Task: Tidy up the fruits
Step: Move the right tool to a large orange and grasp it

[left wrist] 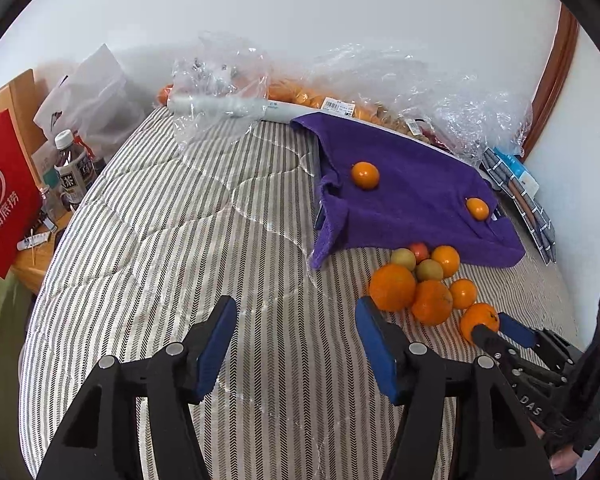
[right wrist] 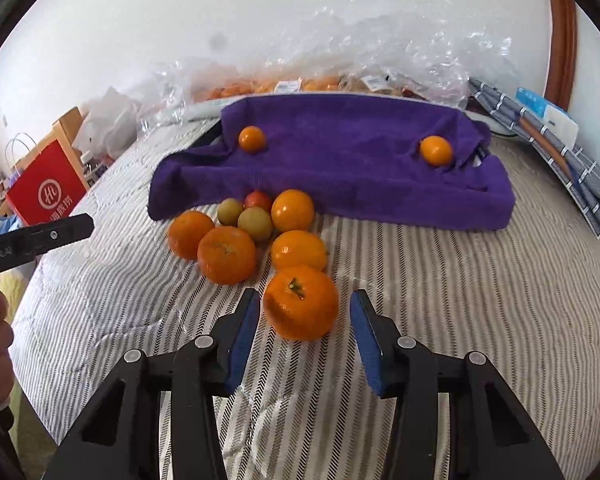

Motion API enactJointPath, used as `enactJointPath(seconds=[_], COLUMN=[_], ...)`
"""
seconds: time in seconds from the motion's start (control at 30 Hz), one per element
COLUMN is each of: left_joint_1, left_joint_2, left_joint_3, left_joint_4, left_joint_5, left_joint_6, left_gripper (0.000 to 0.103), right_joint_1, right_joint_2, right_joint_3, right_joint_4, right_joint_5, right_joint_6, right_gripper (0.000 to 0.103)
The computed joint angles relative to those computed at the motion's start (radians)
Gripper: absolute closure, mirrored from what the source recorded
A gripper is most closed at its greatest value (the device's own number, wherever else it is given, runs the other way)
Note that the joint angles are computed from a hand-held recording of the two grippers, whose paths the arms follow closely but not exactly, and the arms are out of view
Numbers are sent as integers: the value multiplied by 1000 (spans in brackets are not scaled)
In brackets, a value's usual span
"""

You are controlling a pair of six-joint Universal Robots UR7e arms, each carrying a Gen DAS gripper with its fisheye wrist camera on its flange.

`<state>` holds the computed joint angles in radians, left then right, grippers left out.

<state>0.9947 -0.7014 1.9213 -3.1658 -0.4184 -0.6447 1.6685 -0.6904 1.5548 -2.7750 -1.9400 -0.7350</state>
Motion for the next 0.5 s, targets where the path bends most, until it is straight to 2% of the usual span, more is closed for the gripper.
enactJointPath(seconds=[0.13, 0.17, 0.3, 0.43, 0.5], left_joint_1=[11, 15, 32, 43, 52], left_joint_2=[22, 27, 55, 109, 122], left_joint_3=[-6, -10, -48, -106, -134], left_joint_4=[-65, -72, -95, -173, -161], left_joint_5=[-18, -27, -71, -104, -132], left_joint_6=[56, 65, 118, 233, 240], left_gripper=[43, 43, 43, 44, 44], right_joint_1=[-2, -2, -6, -15, -22], right_joint_2=[42, 46, 32, 16, 9], right_joint_3=[-23, -19, -8, -3, -1], right_joint_4=[-6, -33, -34, -56, -73], right_joint_5=[-44, -48, -45, -50, -59], right_joint_6=[-5, -6, -12, -29, -29], right_gripper=[56, 61, 60, 61, 61])
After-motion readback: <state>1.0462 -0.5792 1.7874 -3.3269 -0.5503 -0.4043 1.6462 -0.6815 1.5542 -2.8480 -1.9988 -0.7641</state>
